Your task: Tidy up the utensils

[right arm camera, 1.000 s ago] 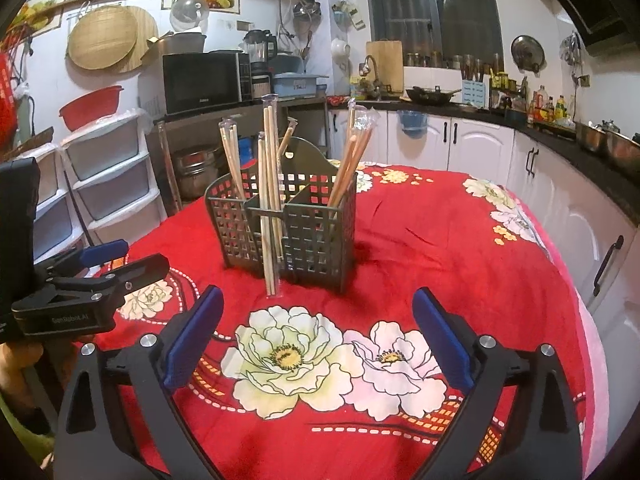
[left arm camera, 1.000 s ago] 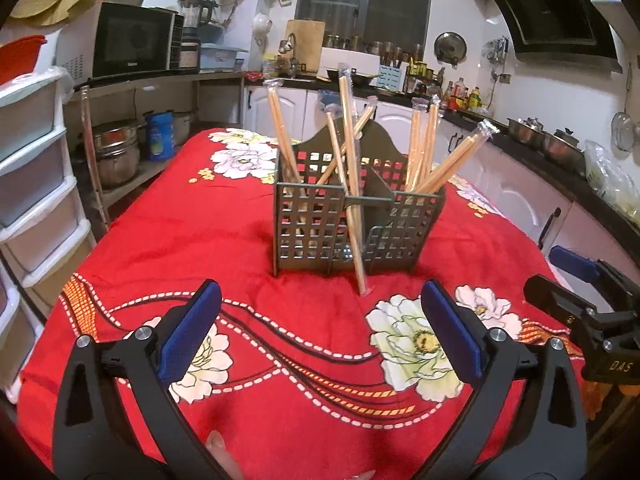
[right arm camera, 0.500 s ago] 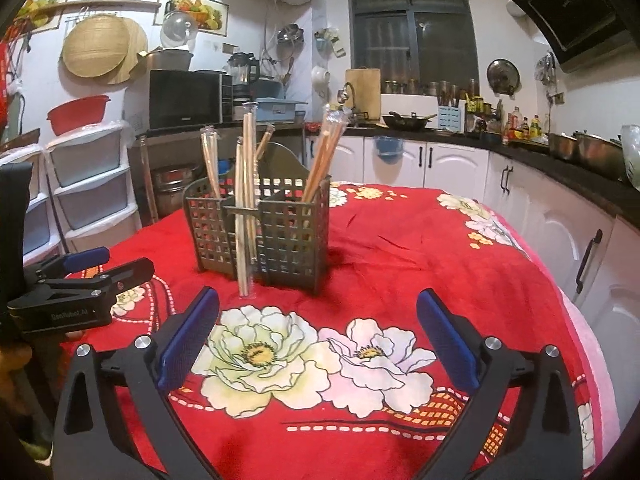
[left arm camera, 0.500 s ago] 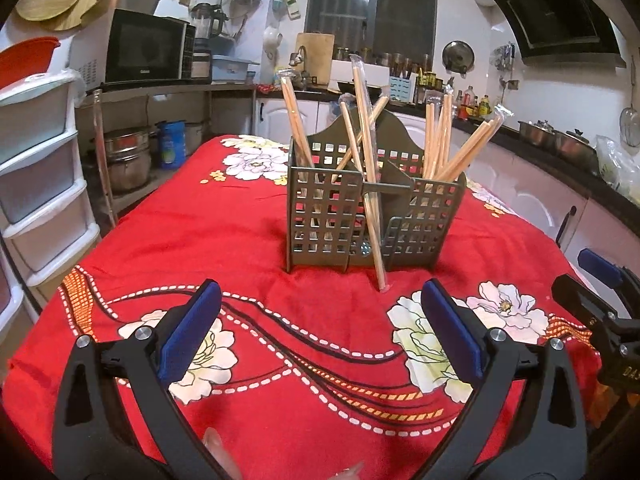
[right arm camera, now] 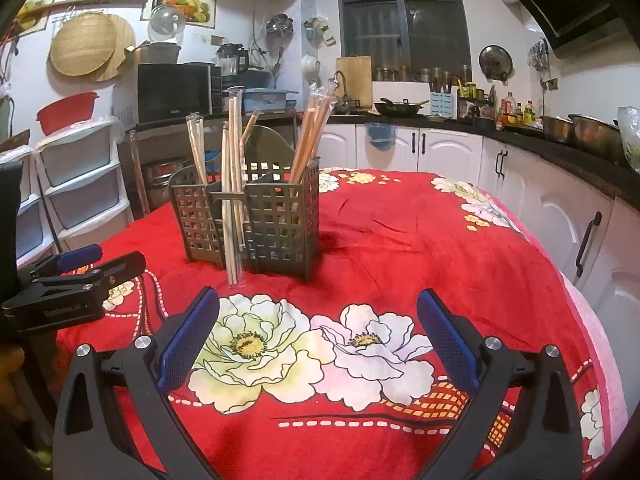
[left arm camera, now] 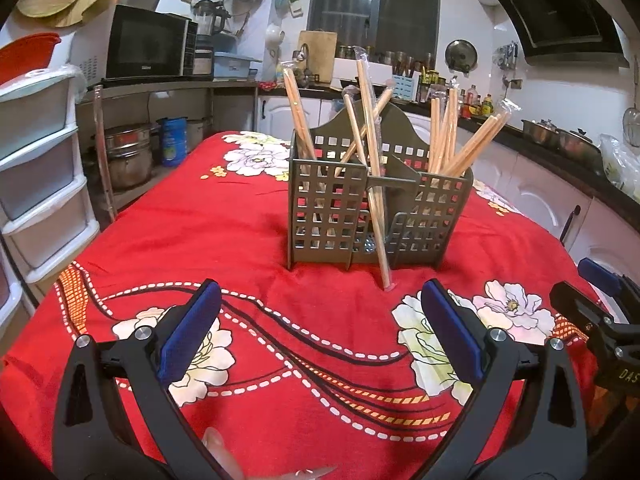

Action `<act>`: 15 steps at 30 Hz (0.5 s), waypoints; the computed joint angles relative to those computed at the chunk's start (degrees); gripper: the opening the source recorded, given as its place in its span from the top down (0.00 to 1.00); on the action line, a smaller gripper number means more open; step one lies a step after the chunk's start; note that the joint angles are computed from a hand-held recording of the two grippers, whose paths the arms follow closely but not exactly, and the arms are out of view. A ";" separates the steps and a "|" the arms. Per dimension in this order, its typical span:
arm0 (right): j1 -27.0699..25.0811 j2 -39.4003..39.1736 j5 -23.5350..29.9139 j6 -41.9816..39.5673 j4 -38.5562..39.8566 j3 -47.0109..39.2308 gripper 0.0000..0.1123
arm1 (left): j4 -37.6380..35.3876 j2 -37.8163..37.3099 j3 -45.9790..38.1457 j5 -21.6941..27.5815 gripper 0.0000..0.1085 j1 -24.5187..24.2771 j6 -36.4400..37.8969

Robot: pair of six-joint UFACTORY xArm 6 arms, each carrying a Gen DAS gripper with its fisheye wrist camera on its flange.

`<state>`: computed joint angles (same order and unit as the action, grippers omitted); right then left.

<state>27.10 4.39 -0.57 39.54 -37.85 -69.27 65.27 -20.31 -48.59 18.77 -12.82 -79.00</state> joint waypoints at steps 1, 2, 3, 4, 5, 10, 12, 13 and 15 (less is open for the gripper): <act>0.09 0.01 0.02 -0.77 0.88 0.07 0.14 | 0.05 0.00 -0.01 0.11 0.16 -0.02 0.00; 0.14 -0.01 0.07 -1.52 1.73 0.18 0.14 | 0.11 -0.05 0.03 0.05 0.16 -0.01 0.04; 0.17 0.01 0.30 -1.56 1.91 0.11 0.14 | 0.20 -0.07 0.01 0.13 0.16 0.01 0.03; 0.21 0.05 0.34 -1.91 2.37 0.11 0.14 | 0.30 -0.14 0.04 0.12 0.16 0.03 -0.01; 0.30 0.11 0.30 -3.05 3.64 0.18 0.14 | 0.36 -0.19 0.12 -0.17 0.16 0.15 -0.07; 0.33 0.12 0.48 -3.29 4.12 0.17 0.14 | 0.14 -0.35 0.21 0.11 0.16 0.06 0.01; 0.39 0.12 0.44 -3.87 4.72 0.25 0.14 | 0.01 -0.37 0.27 -0.05 0.16 0.16 0.13; 0.52 0.12 0.55 -4.88 5.84 0.32 0.14 | 0.02 -0.32 0.20 0.23 0.16 0.03 0.07; 0.60 0.18 0.54 -6.24 7.39 0.46 0.14 | -0.28 -0.44 0.26 0.39 0.16 -0.01 0.29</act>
